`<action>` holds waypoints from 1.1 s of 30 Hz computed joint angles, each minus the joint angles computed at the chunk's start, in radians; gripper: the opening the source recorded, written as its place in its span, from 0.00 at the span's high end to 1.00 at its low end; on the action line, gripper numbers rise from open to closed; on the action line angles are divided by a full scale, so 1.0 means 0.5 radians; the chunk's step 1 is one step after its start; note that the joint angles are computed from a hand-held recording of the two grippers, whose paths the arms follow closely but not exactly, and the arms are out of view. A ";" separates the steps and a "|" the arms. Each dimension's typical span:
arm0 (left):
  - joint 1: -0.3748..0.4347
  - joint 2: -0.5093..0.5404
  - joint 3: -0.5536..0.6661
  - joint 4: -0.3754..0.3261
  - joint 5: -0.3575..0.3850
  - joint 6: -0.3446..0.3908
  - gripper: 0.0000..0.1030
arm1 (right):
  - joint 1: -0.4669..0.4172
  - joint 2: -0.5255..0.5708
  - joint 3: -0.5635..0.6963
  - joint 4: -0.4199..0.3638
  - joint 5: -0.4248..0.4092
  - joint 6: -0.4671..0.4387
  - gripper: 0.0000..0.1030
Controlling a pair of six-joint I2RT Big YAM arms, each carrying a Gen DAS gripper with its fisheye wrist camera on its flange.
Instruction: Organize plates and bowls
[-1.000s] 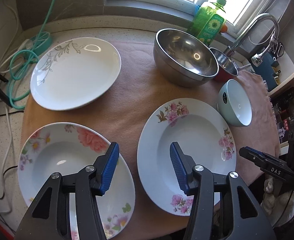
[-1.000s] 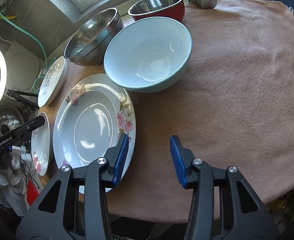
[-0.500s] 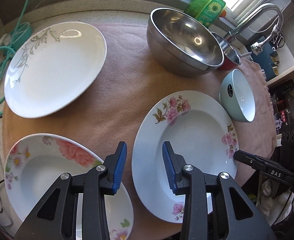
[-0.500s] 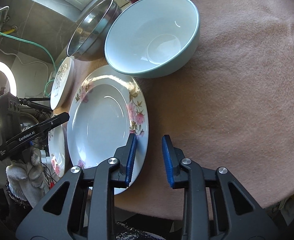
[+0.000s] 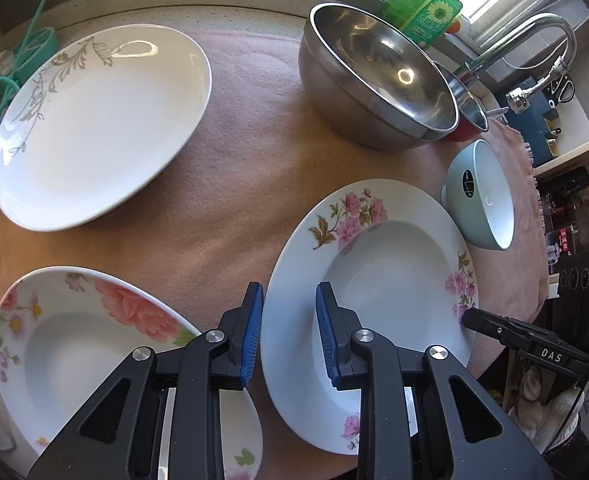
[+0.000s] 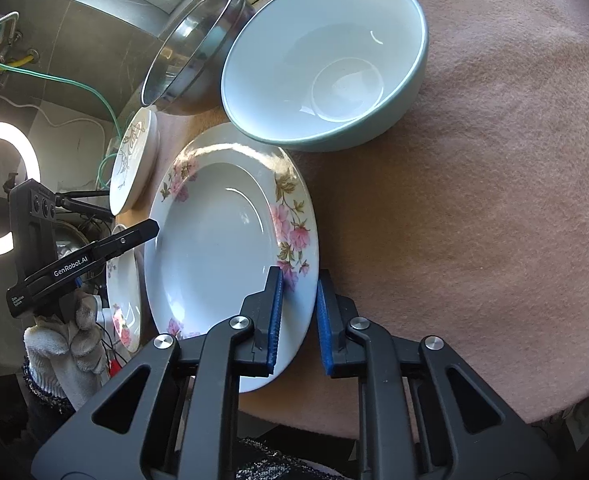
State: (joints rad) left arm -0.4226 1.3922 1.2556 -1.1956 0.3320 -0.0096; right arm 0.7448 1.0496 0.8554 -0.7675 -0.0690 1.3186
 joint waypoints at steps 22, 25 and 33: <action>-0.132 -0.113 -0.111 0.026 -0.063 -0.117 0.75 | 0.039 -0.017 0.006 -0.083 -0.046 0.031 0.84; -0.148 -0.139 -0.138 0.033 -0.062 -0.144 0.76 | 0.040 -0.018 0.002 -0.079 -0.046 0.033 0.84; -0.152 -0.204 -0.207 0.048 -0.046 -0.193 0.76 | 0.039 -0.043 -0.008 -0.102 -0.039 0.014 0.84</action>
State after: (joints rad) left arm -0.4985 1.2902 1.1521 -1.1716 0.3089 -0.1062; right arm 0.7644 1.0283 0.8512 -0.8183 -0.0885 1.3254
